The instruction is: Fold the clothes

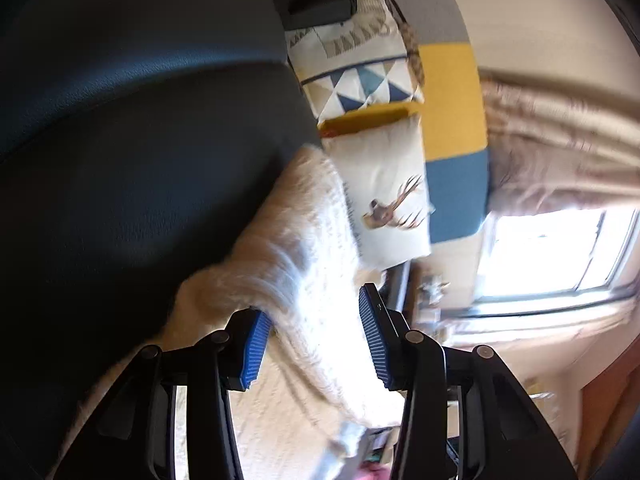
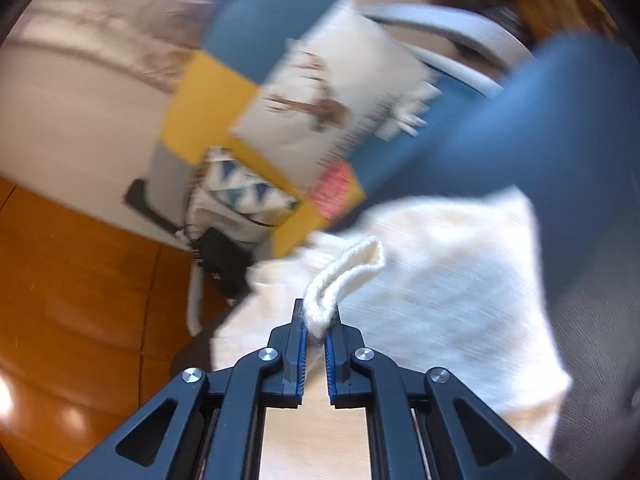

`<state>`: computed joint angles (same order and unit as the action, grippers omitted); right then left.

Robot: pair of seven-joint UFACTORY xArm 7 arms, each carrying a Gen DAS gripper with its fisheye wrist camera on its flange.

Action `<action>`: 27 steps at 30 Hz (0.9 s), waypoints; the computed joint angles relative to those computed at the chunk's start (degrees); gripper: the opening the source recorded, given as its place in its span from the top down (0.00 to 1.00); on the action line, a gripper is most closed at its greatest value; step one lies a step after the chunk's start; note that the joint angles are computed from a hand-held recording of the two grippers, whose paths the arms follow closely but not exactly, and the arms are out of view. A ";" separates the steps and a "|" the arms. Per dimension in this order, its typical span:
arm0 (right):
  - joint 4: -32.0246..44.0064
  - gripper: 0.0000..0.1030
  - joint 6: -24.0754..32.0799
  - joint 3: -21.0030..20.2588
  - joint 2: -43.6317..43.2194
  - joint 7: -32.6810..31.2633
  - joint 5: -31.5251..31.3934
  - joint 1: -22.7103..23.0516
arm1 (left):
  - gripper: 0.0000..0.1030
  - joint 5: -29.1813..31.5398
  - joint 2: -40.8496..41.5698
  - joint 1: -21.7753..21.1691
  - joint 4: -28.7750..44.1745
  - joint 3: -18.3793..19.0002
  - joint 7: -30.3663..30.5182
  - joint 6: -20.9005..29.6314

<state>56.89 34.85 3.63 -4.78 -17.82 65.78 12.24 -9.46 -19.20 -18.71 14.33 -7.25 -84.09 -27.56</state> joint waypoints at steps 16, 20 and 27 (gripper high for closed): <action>-7.91 0.89 1.67 -1.10 1.43 -8.52 10.39 -2.33 | 0.56 5.07 -0.77 -5.95 -0.20 7.55 -0.70 4.66; -8.23 0.90 1.73 -0.79 1.47 -9.53 14.01 -2.83 | 0.55 9.38 -0.31 -7.10 -2.44 10.66 -5.86 -0.70; -7.17 0.89 -5.85 1.55 -0.31 -5.90 2.70 -0.06 | 0.55 12.65 0.23 -3.61 -2.50 9.09 -9.12 -1.81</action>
<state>49.72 29.00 5.19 -5.09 -23.73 68.48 12.18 3.19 -18.97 -22.32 11.83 1.84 -93.22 -29.37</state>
